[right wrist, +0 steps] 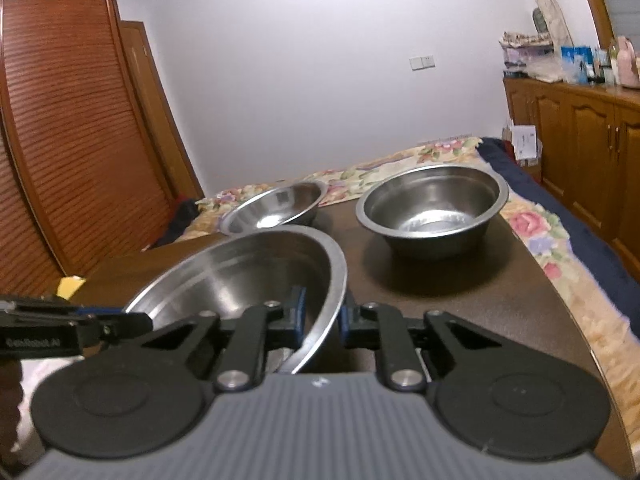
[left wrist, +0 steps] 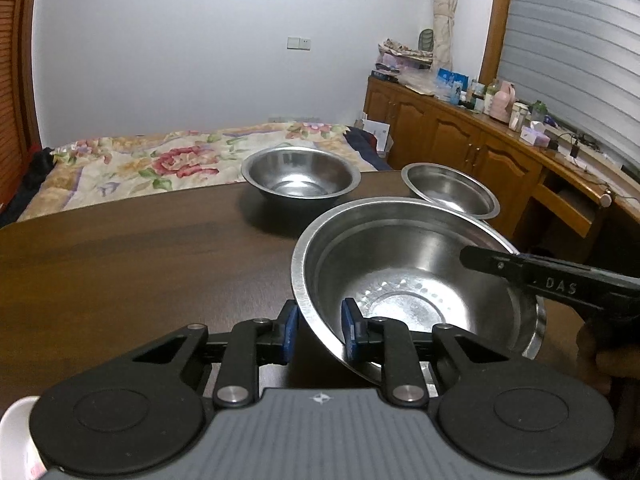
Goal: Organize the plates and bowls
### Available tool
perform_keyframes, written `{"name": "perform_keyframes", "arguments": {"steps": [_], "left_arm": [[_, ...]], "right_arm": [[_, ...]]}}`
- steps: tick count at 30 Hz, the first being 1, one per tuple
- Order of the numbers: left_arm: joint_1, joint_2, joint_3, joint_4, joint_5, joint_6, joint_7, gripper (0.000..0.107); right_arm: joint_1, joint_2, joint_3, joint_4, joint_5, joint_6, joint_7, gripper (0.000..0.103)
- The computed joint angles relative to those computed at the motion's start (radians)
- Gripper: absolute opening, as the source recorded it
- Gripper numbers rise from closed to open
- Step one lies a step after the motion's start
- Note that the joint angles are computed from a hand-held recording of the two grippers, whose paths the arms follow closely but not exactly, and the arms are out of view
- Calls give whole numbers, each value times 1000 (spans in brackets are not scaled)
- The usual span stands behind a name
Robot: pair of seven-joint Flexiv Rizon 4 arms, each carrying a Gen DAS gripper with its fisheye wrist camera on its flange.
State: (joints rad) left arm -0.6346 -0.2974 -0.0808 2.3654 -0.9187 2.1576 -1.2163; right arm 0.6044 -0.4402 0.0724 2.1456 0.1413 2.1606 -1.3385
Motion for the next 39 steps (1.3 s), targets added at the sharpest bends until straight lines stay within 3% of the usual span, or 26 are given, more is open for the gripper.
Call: {"name": "perform_keyframes", "arguments": {"steps": [7, 15, 24, 31, 39], "left_arm": [[-48, 15, -21, 25, -64, 78, 51, 25], [-20, 67, -49, 98, 28, 86, -31, 25], [-47, 88, -65, 153, 13, 94, -57, 25], [-55, 91, -69, 177, 3, 90, -73, 25], [-57, 95, -69, 191, 19, 93, -98, 26]], "right_arm": [[-41, 45, 43, 39, -33, 21, 26, 17], [-104, 66, 85, 91, -104, 35, 85, 17], [-108, 76, 97, 145, -124, 59, 105, 17], [-41, 83, 70, 162, -47, 77, 37, 17], [-84, 70, 106, 178, -90, 101, 84, 17]]}}
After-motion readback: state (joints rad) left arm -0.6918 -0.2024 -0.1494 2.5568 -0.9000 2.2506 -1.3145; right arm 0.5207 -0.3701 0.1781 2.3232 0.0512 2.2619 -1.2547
